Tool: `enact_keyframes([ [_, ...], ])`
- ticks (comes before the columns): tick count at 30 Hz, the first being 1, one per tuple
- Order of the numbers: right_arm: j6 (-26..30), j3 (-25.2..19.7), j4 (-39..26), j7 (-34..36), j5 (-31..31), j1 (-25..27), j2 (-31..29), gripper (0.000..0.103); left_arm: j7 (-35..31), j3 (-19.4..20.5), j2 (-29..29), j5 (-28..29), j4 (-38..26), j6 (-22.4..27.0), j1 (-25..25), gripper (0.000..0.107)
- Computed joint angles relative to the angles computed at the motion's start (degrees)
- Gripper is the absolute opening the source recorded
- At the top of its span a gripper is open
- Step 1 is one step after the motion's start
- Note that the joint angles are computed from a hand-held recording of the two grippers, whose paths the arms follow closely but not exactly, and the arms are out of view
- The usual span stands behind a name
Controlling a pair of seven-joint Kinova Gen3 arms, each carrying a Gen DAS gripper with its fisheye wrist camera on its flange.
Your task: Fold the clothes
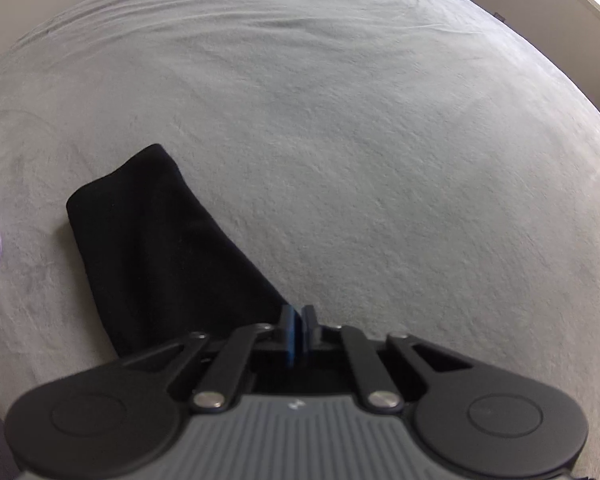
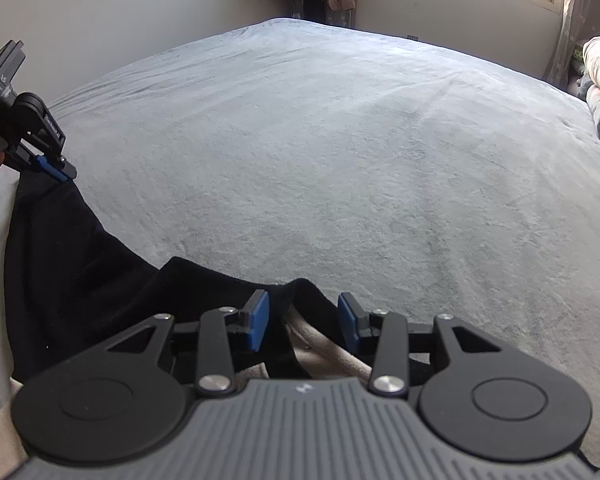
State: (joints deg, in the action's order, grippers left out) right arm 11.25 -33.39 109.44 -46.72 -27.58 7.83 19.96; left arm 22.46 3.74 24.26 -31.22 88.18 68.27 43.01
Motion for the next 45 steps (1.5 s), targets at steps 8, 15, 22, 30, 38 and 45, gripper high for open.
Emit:
enact_keyframes([
  [8, 1.0, -3.4, -1.6, 3.0, -1.2, 3.1, 2.3, 0.042, 14.1, -2.4, 3.4, -9.9, -1.5, 9.5, 8.5, 0.0],
  [15, -11.4, -2.3, 3.9, 2.7, -0.7, -1.2, 1.1, 0.005, 19.2, -2.3, 5.2, -12.3, 0.9, 9.2, 8.1, 0.0],
  [22, -17.9, 11.0, 5.9, -0.8, -1.6, -15.3, 0.2, 0.009, 14.6, -1.5, 7.3, -14.2, 0.3, 11.1, 8.7, 0.004],
  [30, -18.4, -2.5, 9.3, -12.1, 9.4, -4.0, -2.3, 0.049, 14.1, 0.6, 3.4, -15.9, 1.9, 11.8, 11.7, 0.043],
  [38, -17.6, -15.0, 12.8, -15.8, 13.2, 6.2, -3.6, 0.049, 22.5, 2.3, 2.0, -12.6, 5.2, 13.9, 14.1, 0.045],
  [45, -15.2, -33.6, 14.0, -30.1, 26.2, 20.6, -0.1, 0.049, 38.0, 1.0, -0.3, -14.2, 12.9, 11.2, 15.6, 0.036],
])
